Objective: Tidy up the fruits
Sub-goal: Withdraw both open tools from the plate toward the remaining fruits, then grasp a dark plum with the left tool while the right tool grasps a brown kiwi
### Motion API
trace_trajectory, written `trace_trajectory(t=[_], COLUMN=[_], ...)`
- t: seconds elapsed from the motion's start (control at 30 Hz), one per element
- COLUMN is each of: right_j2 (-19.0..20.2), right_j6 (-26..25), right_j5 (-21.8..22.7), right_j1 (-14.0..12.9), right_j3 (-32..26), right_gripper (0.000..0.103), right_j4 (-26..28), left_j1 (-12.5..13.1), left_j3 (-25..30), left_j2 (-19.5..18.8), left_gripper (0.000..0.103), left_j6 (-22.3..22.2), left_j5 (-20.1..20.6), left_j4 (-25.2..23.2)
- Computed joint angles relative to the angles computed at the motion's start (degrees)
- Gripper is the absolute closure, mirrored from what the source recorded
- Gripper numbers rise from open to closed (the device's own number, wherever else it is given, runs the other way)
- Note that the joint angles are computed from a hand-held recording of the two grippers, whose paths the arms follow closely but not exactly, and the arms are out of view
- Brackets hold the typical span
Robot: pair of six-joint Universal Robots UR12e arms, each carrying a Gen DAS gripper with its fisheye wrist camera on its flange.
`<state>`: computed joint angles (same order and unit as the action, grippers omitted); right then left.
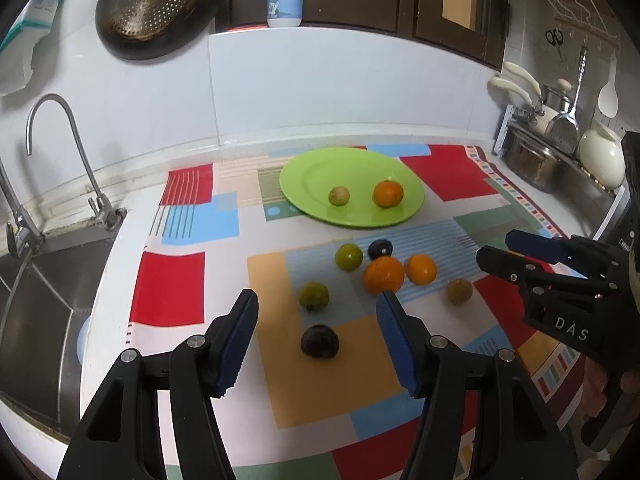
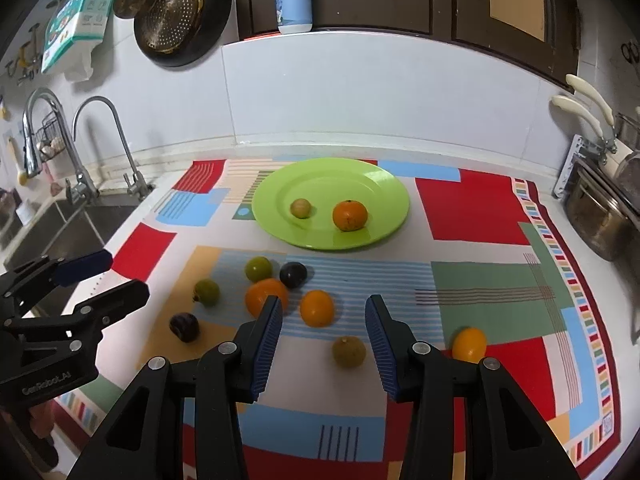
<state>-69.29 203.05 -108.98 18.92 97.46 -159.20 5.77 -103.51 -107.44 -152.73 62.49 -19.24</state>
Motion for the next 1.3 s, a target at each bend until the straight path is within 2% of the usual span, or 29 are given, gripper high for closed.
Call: trace_trajectory(t=[0.27, 0.53, 0.8, 1.1, 1.17, 1.3], right_j2=[-0.1, 0.1, 0.7, 1.7, 1.9, 2.2], right_j6=[0.8, 1.6, 2.2, 2.2, 2.3, 2.3], right_j5=[0.4, 1.1, 3.6, 5.1, 5.4, 5.7], right_j1=[0.1, -0.2, -1.0, -1.8, -2.0, -2.3], right_j3=[1.5, 2.5, 2.7, 2.2, 2.1, 1.9], right_gripper=[0.059, 0.059, 0.059, 0.059, 0.059, 0.059], right_j4=[0.0, 0.5, 1.9, 1.7, 1.8, 2.0], left_j1=[-0.3, -0.8, -1.4, -2.0, -2.1, -2.3], left_j3=[-1.7, -2.0, -1.3, 0.0, 0.3, 1.0], left_j2=[0.0, -0.8, -1.9, -3.2, -3.5, -4.0], left_gripper=[0.042, 0.043, 0.043, 0.055, 0.06, 0.064], left_j6=[0.5, 0.8, 0.8, 0.6, 0.6, 0.1], left_j5=[2.0, 3.4, 4.8, 5.3, 5.3, 5.8], left_j4=[2.6, 1.0, -1.2, -2.6, -3.1, -4.1])
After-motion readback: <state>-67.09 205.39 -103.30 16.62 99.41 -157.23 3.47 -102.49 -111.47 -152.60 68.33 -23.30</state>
